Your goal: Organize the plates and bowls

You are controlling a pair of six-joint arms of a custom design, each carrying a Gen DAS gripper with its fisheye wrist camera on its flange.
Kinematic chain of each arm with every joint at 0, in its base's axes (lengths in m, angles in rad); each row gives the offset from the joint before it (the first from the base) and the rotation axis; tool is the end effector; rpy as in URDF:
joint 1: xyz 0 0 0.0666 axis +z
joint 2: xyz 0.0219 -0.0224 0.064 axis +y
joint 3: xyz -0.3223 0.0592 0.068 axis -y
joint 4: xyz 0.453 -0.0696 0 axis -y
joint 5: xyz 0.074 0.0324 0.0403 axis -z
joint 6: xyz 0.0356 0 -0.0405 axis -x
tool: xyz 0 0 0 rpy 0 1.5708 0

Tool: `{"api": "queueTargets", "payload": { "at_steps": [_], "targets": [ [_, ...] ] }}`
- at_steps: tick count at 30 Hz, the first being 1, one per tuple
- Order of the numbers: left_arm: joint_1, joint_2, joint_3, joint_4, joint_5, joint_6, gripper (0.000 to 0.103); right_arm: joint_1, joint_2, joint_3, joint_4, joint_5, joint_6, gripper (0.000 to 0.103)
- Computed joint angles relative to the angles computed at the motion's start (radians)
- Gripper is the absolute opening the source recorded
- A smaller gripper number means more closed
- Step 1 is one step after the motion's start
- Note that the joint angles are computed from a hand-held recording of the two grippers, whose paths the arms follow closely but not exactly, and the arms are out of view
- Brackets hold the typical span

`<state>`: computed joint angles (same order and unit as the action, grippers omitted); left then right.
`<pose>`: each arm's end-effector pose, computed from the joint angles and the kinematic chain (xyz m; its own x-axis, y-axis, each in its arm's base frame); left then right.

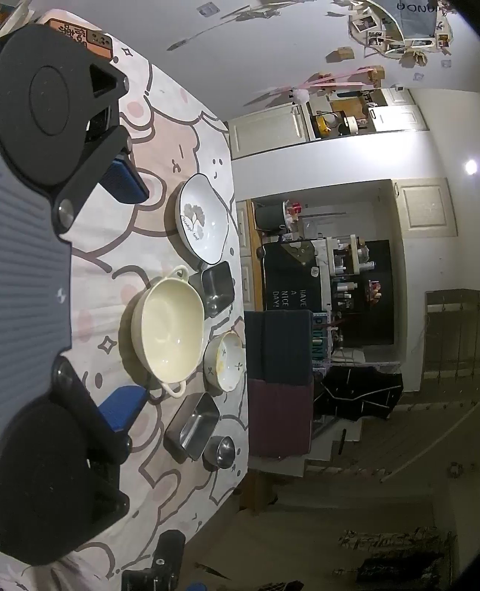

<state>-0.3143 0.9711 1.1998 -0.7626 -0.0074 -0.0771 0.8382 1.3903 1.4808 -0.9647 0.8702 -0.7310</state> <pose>0.4104 -0.1336 0.4818 -0.4592 0.2303 -0.8580 0.3395 0.9380 0.0701 0.3844 0.3861 0.4263 -0.4829 0.1067 -0.8691 0.2299 0.9732 -0.0082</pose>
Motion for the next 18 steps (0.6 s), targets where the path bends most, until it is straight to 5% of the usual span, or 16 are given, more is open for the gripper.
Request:
{"api": "queueTargets", "payload": {
  "at_steps": [18],
  "targets": [
    [-0.009,-0.011,-0.005,-0.009,-0.006,0.009,0.103,0.002,0.001,0.000,-0.002,-0.005,-0.003,0.103]
  ]
}}
